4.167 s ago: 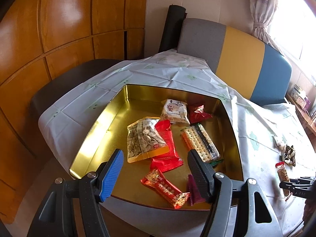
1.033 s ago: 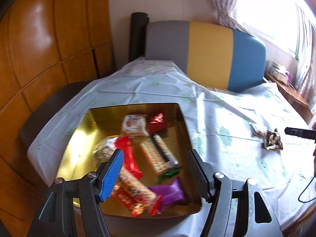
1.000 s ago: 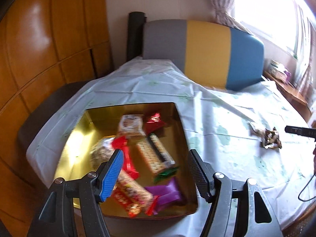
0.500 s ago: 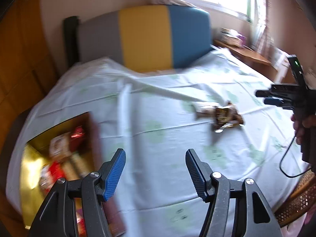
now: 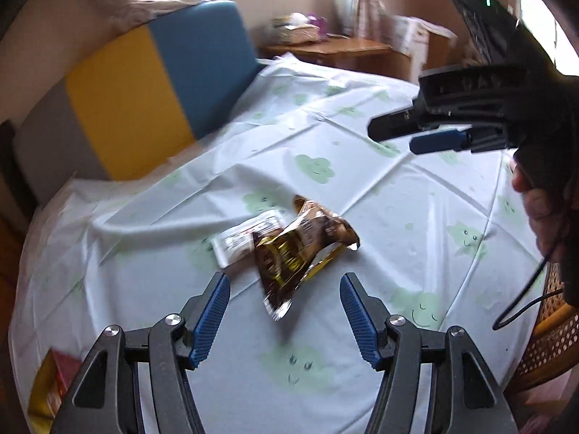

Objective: Organize snacks
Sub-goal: 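Grasp the brown chocolate packet with the left gripper and lift it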

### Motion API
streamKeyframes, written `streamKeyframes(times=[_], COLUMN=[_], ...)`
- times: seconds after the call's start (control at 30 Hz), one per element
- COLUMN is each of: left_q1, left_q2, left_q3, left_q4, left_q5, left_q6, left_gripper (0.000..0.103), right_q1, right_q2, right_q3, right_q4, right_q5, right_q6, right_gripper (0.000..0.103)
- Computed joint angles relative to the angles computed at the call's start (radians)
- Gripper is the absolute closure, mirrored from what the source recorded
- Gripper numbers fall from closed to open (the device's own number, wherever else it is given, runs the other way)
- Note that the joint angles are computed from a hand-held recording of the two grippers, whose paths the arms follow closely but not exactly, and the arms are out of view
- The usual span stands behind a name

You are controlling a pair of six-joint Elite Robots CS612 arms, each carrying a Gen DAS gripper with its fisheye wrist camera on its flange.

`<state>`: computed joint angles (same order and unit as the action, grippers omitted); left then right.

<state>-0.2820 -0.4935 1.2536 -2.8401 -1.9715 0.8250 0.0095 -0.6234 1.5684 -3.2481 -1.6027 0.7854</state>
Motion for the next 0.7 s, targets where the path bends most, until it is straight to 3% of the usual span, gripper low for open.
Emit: streamKeyframes(times=[0.23,0.47,0.5,0.53,0.57,0.7], left_q1=[-0.039,-0.059,-0.062,-0.063,-0.062,-0.035], left_q2=[0.047,0.083,0.086,0.087,0.087,0.075], left_q3=[-0.082,-0.135,-0.126,-0.113,-0.102,-0.099], left_q4=[0.086,0.166,0.143,0.102,0.061,0.095], left_q5=[0.051,0.09,0.103,0.114,0.117,0.043], left_q6=[0.131,0.206,0.217,0.223,0.219,0.119], left_gripper=[0.039,0.039,0.047,0.063,0.07,0.085], right_q1=[-0.011,-0.015,-0.016,-0.016,-0.016,-0.014], right_q2=[0.002,0.005,0.006,0.006,0.005,0.005], right_q3=[0.008,0.004,0.004,0.004,0.005,0.003], right_q4=[-0.026,-0.029,-0.03,-0.031,-0.031,-0.024], right_q5=[0.05,0.072,0.075,0.076,0.075,0.067], right_q6=[0.044,0.049,0.052,0.054,0.055,0.043], right_gripper=[0.034,0.034,0.034,0.034,0.034,0.034])
